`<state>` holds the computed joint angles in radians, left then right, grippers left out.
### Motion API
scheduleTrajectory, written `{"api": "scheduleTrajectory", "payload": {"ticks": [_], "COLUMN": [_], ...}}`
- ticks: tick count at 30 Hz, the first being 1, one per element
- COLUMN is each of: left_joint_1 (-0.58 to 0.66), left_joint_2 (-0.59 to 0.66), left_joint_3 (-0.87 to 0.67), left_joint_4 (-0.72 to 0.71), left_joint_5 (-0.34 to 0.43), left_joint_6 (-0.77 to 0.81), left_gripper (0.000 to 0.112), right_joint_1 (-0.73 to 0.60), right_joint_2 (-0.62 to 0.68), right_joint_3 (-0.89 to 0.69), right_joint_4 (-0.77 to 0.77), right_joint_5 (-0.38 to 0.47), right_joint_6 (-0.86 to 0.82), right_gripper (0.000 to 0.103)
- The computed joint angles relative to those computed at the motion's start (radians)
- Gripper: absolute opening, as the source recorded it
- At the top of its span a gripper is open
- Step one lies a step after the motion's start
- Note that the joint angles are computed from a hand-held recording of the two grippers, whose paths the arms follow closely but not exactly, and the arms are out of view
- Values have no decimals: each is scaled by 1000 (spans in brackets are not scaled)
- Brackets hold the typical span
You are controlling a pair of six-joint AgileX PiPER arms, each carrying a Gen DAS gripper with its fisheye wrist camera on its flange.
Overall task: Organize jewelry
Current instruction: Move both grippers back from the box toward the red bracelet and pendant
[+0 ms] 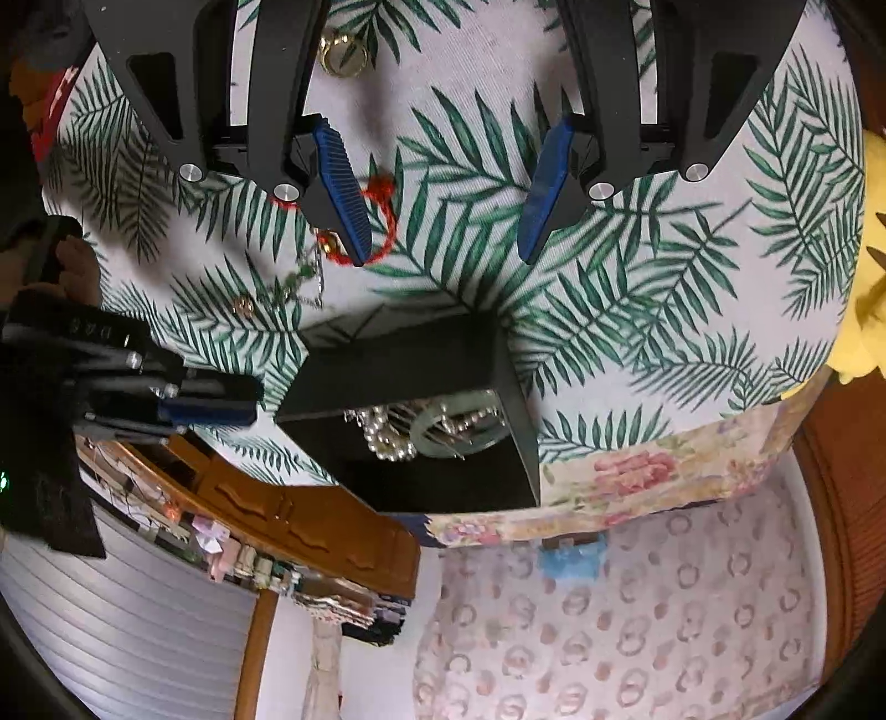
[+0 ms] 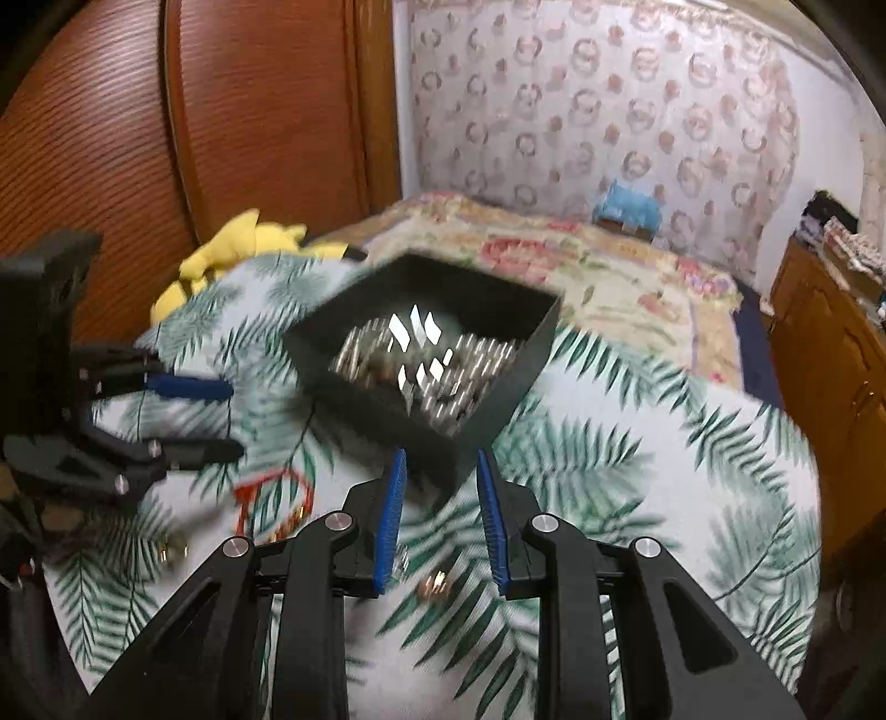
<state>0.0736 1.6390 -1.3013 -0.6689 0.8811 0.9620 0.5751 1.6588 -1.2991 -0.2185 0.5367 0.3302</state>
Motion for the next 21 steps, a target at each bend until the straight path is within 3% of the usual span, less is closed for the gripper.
{"api": "scheduleTrajectory", "payload": {"ticks": [9, 12, 16, 20, 21], "left_joint_1": [34, 39, 31, 11, 0], "left_joint_2": [-6, -9, -20, -18, -19], "left_joint_3": [47, 55, 63, 57, 57], "left_joint_4": [9, 9, 9, 19, 25], "left_joint_5": [14, 23, 30, 34, 26], "left_joint_6": [13, 20, 27, 27, 25], "left_gripper": [54, 59, 59, 59, 59], "right_joint_1": [46, 38, 13, 42, 45], "right_joint_2": [69, 86, 97, 92, 89], "right_joint_3": [-13, -30, -38, -22, -13], "right_joint_4": [97, 122, 181, 72, 53], "right_joint_5": [20, 36, 48, 37, 26], "right_joint_6": [-160, -191, -242, -164, -148], "right_gripper": [29, 36, 36, 34, 27]}}
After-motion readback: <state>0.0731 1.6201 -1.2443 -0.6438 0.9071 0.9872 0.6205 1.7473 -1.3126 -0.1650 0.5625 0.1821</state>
